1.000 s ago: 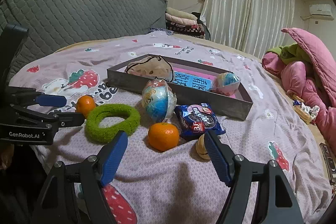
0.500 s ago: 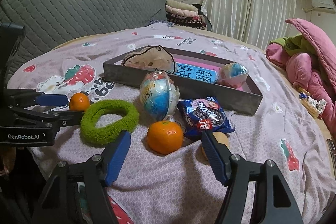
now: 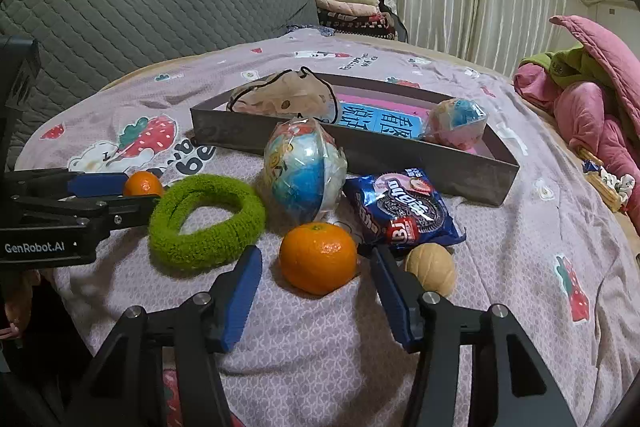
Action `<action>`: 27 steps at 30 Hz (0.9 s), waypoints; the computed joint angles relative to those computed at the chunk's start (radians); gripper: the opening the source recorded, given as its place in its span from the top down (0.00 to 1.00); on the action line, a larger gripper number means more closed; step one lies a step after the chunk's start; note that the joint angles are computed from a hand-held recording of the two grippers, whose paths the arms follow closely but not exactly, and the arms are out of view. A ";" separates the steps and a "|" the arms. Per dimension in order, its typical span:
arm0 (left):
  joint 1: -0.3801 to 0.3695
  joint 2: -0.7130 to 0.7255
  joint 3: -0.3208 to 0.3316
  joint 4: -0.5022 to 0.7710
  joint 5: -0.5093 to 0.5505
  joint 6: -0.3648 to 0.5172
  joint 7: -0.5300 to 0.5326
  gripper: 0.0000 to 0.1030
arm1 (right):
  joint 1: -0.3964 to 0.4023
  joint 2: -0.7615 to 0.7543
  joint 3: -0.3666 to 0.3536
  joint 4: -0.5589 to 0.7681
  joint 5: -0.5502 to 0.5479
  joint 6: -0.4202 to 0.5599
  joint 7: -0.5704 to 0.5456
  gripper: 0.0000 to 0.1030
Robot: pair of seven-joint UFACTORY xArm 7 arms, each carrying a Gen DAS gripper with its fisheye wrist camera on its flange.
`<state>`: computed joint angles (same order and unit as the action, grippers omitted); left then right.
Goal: Organize objects
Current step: 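Move the left tool to the tangerine by the green ring while the right tool approaches the other tangerine, then close the left tool on its tangerine while the right tool closes on the other tangerine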
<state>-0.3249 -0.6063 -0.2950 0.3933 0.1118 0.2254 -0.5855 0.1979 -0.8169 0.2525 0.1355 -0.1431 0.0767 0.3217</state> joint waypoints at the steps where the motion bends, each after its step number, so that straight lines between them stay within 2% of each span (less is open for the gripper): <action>1: -0.006 0.003 0.007 0.001 -0.004 -0.002 0.004 0.42 | 0.001 0.003 -0.002 0.002 0.000 -0.001 -0.001 0.46; 5: -0.003 0.008 0.006 0.003 -0.002 -0.001 0.010 0.43 | 0.005 0.024 -0.008 0.010 0.002 -0.005 -0.004 0.49; 7: -0.010 0.014 0.010 0.005 -0.003 -0.003 0.016 0.49 | 0.011 0.034 -0.015 0.013 0.005 -0.007 -0.008 0.51; 10: -0.009 0.024 0.005 0.012 -0.002 -0.003 0.018 0.52 | 0.014 0.042 -0.018 0.015 0.007 -0.011 -0.014 0.52; 24: 0.010 0.051 -0.018 0.024 0.020 -0.013 -0.003 0.52 | 0.016 0.057 -0.027 0.022 0.014 -0.009 -0.028 0.52; 27: 0.017 0.057 -0.026 0.027 0.029 -0.016 -0.009 0.52 | 0.010 0.055 -0.023 0.022 0.014 -0.007 -0.029 0.61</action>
<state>-0.3083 -0.5494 -0.3206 0.4207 0.1405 0.2093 -0.5945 0.2080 -0.7621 0.2295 0.1574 -0.1286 0.0697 0.2928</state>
